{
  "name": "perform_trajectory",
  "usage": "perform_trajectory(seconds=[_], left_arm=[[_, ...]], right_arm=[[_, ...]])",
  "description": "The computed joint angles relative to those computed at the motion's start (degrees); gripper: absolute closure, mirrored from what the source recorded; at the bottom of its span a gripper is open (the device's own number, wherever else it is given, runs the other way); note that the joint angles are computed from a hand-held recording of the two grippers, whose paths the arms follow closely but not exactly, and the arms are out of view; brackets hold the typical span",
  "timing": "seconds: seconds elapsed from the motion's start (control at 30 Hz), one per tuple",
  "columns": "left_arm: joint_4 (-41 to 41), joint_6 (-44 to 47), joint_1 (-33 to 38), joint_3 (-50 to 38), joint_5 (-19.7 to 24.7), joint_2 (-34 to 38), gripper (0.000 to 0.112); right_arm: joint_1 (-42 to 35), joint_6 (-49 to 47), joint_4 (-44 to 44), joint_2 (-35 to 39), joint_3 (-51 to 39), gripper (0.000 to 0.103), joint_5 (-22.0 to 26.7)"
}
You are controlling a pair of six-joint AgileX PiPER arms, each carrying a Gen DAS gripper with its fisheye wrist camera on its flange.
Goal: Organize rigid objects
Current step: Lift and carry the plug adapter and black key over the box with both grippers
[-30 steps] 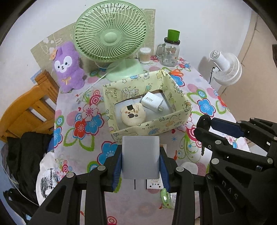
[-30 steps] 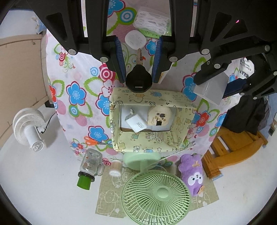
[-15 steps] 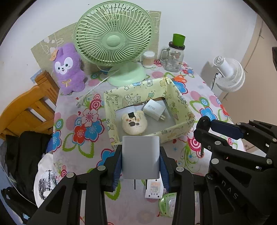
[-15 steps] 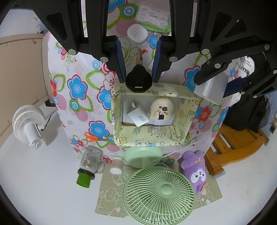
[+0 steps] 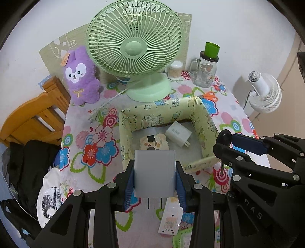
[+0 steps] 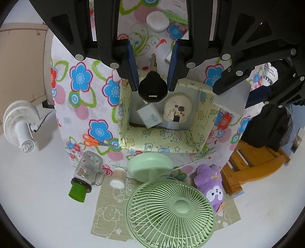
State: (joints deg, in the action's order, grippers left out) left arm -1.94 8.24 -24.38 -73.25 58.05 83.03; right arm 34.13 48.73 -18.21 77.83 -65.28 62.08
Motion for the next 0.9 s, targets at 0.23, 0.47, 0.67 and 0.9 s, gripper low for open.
perform_trajectory(seconds=[0.23, 0.47, 0.67, 0.9], left_arm=[[0.5, -2.3, -0.8, -2.5, -0.5, 3.5, 0.073], [1.1, -3.5, -1.1, -4.7, -0.9, 7.2, 0.073], [1.0, -4.2, -0.7, -6.0, -1.5, 10.4, 0.073], [1.4, -4.6, -0.4, -7.1, -2.1, 13.4, 0.073]], right_arm=[[-5.3, -6.4, 3.1, 1.6, -0.3, 0.07, -2.8], [-9.9, -11.9, 6.4, 4.2, -0.8, 0.07, -5.6], [-12.7, -15.9, 8.6, 7.6, -1.7, 0.07, -7.5], [-15.0, -19.2, 10.7, 11.1, -2.6, 0.07, -9.1]])
